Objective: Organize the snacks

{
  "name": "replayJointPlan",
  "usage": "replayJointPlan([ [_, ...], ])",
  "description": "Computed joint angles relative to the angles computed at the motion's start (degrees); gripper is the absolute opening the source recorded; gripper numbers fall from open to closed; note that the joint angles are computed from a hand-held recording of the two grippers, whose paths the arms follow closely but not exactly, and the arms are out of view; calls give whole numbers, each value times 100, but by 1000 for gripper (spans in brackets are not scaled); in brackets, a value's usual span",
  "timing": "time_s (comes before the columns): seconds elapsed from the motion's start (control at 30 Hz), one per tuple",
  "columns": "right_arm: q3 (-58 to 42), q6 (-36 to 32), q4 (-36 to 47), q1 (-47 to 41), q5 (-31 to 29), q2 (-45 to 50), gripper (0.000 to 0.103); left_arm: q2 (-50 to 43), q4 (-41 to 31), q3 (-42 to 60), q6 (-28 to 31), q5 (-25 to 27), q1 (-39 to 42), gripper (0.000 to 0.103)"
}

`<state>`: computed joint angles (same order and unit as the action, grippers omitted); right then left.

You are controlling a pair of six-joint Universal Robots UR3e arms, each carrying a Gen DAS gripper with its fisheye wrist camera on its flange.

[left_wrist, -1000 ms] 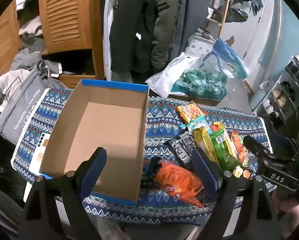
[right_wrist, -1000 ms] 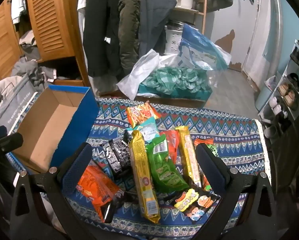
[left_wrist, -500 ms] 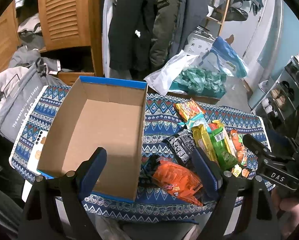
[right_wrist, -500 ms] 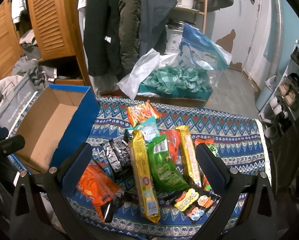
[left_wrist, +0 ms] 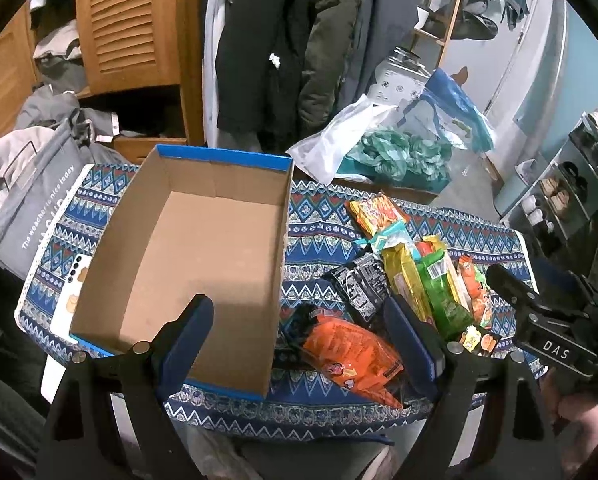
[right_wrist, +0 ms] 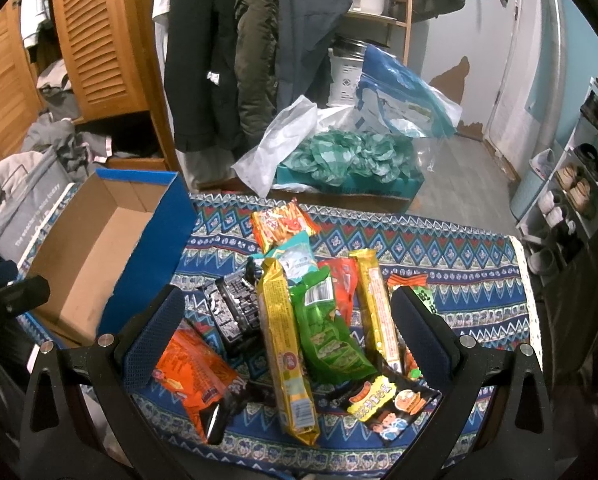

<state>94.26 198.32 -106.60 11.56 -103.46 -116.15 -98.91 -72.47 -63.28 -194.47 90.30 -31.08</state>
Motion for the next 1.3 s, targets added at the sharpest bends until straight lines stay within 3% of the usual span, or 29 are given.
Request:
replayJointPlan([
  [1.3, 187, -92, -13, -135, 105, -166, 101, -220, -369, 309, -22, -141, 35, 89],
])
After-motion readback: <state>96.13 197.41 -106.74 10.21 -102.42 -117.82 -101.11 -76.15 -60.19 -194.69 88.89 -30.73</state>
